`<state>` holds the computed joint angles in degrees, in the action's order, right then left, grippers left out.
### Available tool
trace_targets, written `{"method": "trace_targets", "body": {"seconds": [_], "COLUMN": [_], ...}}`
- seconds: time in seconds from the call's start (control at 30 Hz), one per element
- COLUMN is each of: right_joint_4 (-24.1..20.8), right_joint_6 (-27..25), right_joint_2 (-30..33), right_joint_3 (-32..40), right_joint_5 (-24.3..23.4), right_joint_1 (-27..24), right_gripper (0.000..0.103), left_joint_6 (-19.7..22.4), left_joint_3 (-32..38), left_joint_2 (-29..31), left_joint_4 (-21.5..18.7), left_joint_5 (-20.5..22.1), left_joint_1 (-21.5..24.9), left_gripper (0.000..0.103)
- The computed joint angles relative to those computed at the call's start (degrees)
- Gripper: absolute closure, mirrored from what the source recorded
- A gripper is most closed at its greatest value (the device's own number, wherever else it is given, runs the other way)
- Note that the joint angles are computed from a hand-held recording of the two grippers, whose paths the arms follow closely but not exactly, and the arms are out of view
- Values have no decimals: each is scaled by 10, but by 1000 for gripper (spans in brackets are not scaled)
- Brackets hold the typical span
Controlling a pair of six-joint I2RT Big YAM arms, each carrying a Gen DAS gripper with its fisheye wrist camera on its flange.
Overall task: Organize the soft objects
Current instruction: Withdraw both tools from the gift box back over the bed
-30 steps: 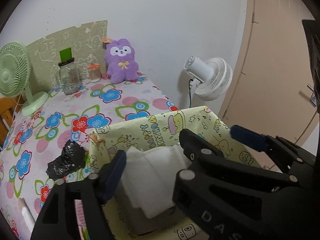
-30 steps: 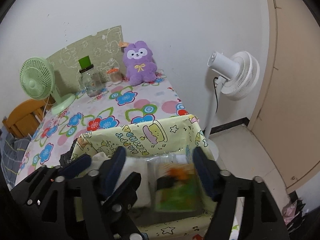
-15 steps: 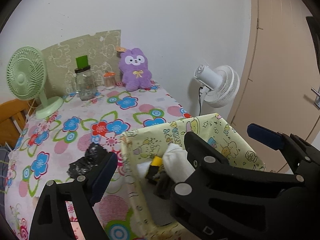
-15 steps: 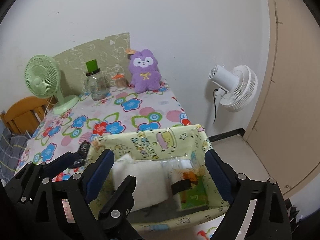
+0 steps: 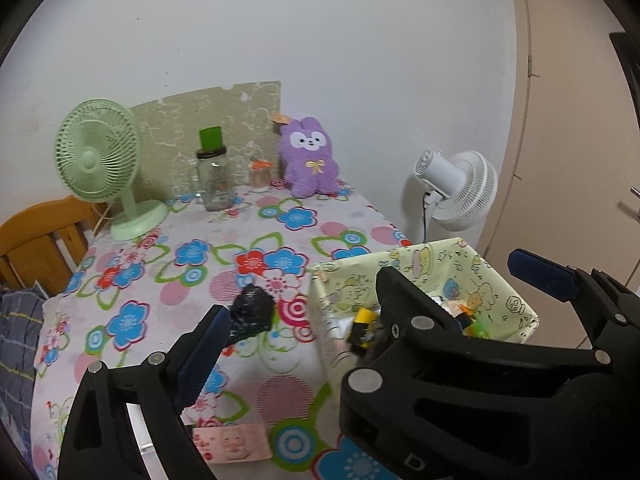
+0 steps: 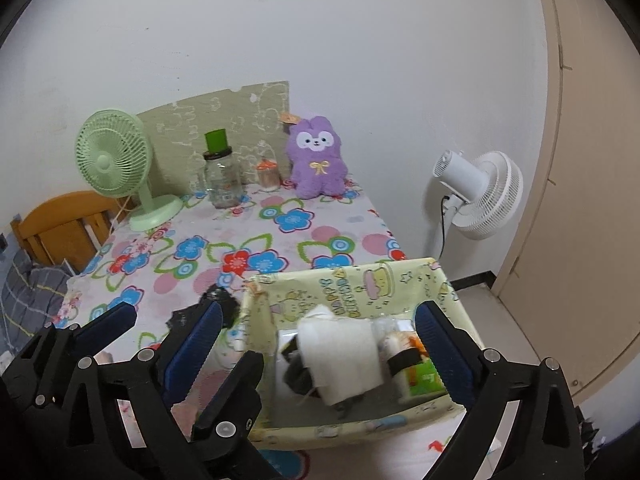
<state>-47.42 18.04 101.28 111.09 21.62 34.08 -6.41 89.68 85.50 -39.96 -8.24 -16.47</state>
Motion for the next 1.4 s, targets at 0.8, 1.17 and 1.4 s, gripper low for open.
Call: {"method": "trace_targets", "body": {"seconds": [0.8, 1.17, 1.4], "right_joint_4": [-26, -47, -67], "right_joint_6": [2, -4, -5], "right_joint_2": [49, 107, 160], "right_joint_3": [84, 140, 203], "right_joint_5": [26, 0, -33], "right_joint_1": [70, 78, 78], "right_gripper": [2, 2, 2], "left_joint_6": [10, -4, -16], "left_joint_3": [-63, -73, -68], "left_joint_2": [-69, -50, -31], "left_joint_4": [11, 8, 1], "left_joint_5": [8, 21, 20], "left_joint_1": [74, 111, 133], "left_gripper": [5, 5, 5]}}
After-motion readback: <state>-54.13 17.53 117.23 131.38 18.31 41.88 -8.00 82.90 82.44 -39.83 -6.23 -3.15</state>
